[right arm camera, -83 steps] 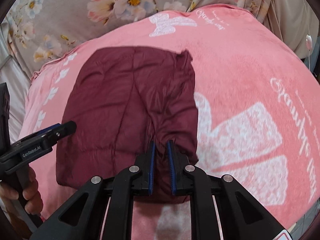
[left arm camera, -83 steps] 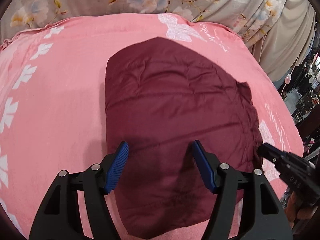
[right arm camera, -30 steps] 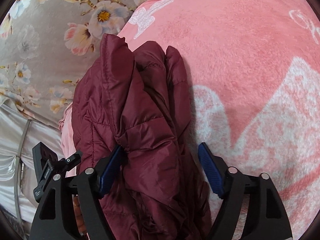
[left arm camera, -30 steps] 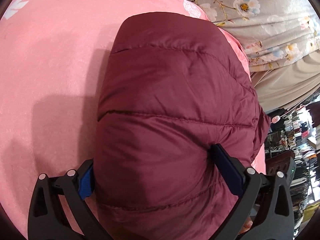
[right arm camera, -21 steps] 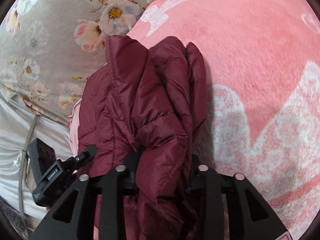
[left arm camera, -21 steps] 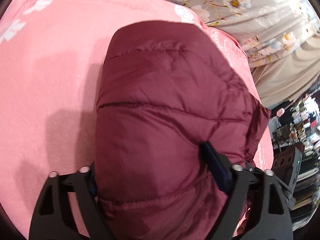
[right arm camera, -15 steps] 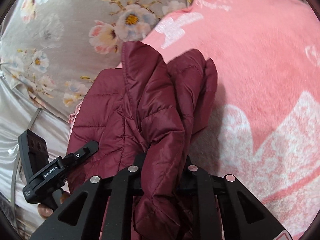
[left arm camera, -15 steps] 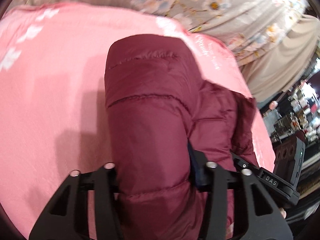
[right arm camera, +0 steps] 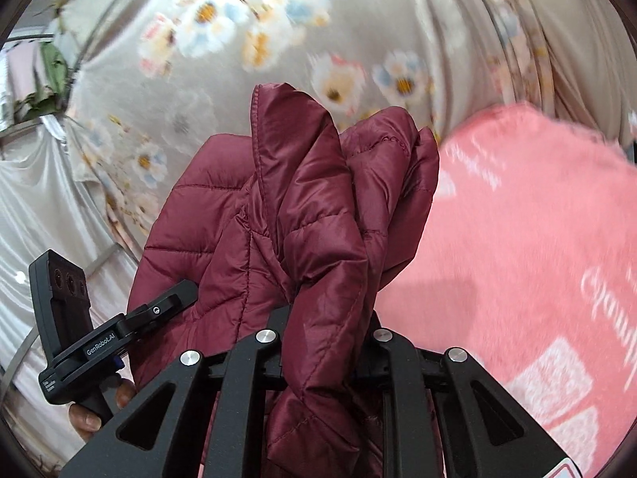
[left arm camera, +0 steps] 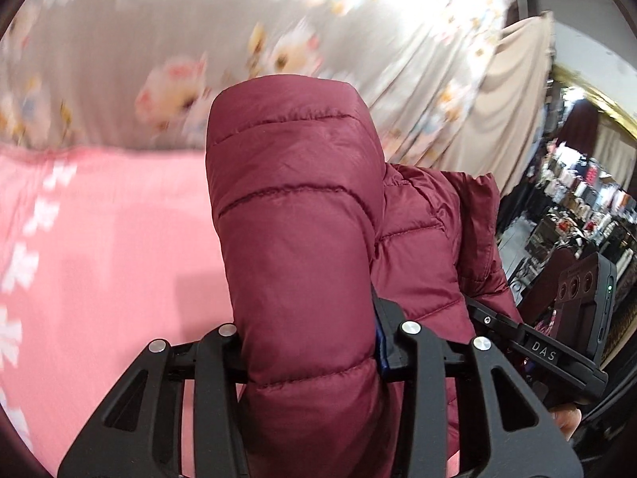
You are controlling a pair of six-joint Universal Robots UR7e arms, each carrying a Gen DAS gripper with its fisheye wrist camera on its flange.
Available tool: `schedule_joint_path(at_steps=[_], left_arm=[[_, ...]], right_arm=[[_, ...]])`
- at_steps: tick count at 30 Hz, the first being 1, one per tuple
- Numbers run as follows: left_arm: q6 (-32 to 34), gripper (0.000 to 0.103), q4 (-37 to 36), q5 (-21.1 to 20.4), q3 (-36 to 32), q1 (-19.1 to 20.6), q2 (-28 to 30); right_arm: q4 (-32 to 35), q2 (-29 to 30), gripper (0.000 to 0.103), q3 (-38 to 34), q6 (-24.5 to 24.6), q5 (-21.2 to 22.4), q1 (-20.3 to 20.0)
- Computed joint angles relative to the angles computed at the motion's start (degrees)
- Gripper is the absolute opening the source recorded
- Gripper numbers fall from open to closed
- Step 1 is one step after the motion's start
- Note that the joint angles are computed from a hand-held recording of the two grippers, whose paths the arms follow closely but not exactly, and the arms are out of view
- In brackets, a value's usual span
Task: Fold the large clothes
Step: 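Grasp the jacket bundle with both grippers and lift it off the blanket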
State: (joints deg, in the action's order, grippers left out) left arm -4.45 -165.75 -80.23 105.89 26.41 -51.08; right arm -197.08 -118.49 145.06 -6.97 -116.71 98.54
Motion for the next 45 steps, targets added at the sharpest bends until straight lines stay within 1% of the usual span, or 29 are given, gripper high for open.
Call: schedule_joint_path(at_steps=[1,4,5,6,8,11,13,16,17,19,22,26,29,31,34,39,45], left_arm=[[1.0,0.038,-1.4,-0.2,-0.1,-0.5,-0.4],[4.3,0.038,-5.3,-0.9,-0.4,-2.0,-2.0],[5.3,0.038,-6.4,-1.2,-0.7,-2.5,-2.6],[6.1,0.038,-7.3,-1.6,-0.9,-2.7,-2.8],[8.2,0.038,-9.7,-2.2,-1.2,-3.4,-3.7],[12.2,0.038,-13.4,-2.8,-1.5,-4.1,-4.9],[14.1,0.038,-15.4,-3.1,-1.7,-4.3,-5.6],[17.2,0.038,-18.2,-3.9,-2.2,-4.0,-7.1],[18.4,0.038,-19.2,-4.5,-2.5,-3.7,-7.6],[20.3,0.039,-20.8,-5.2,-3.0,-3.1,-8.3],[22.7,0.04,-21.8,-5.2,-4.3,-2.3,-8.5],[24.8,0.041,-21.9,-4.7,-5.4,-0.6,-9.1],[24.5,0.042,-20.5,-6.7,-7.8,2.5,-8.7],[23.6,0.043,-19.1,-7.2,-9.4,4.1,-8.0],[23.0,0.044,-17.5,-6.3,-11.1,6.5,-6.8],[20.5,0.044,-13.8,-5.7,-15.5,11.5,-1.5],[18.7,0.044,-9.9,-5.0,-19.5,17.3,4.9]], right_arm=[[-3.2,2.0,0.016,-1.2,-2.3,-3.2,4.0],[-9.9,5.8,0.016,-4.1,-8.0,-9.3,12.1],[-11.6,7.1,0.016,-5.1,-9.7,-10.9,14.3],[-14.4,8.7,0.016,-6.4,-12.4,-12.6,17.0],[-18.2,11.2,0.016,-8.8,-17.1,-14.4,21.0],[-21.0,13.8,0.016,-11.7,-22.2,-15.2,25.2],[-22.5,16.2,0.016,-14.3,-26.0,-14.4,27.7],[-23.5,18.8,0.016,-17.0,-29.7,-12.5,29.9],[-23.4,19.7,0.016,-18.1,-30.7,-11.1,30.1],[-22.1,21.2,0.016,-20.0,-31.1,-9.6,30.6],[-19.9,23.3,0.016,-22.2,-30.4,-7.1,29.8],[-17.1,26.0,0.016,-24.7,-29.5,-2.3,27.0],[-15.2,28.2,0.016,-26.6,-28.5,1.0,24.1],[-13.6,29.5,0.016,-27.5,-26.7,3.0,21.4],[-10.8,31.8,0.016,-29.0,-23.2,5.1,16.8],[-6.6,35.4,0.017,-30.5,-16.8,8.9,8.8],[-4.9,40.1,0.017,-31.1,-12.7,11.8,1.0]])
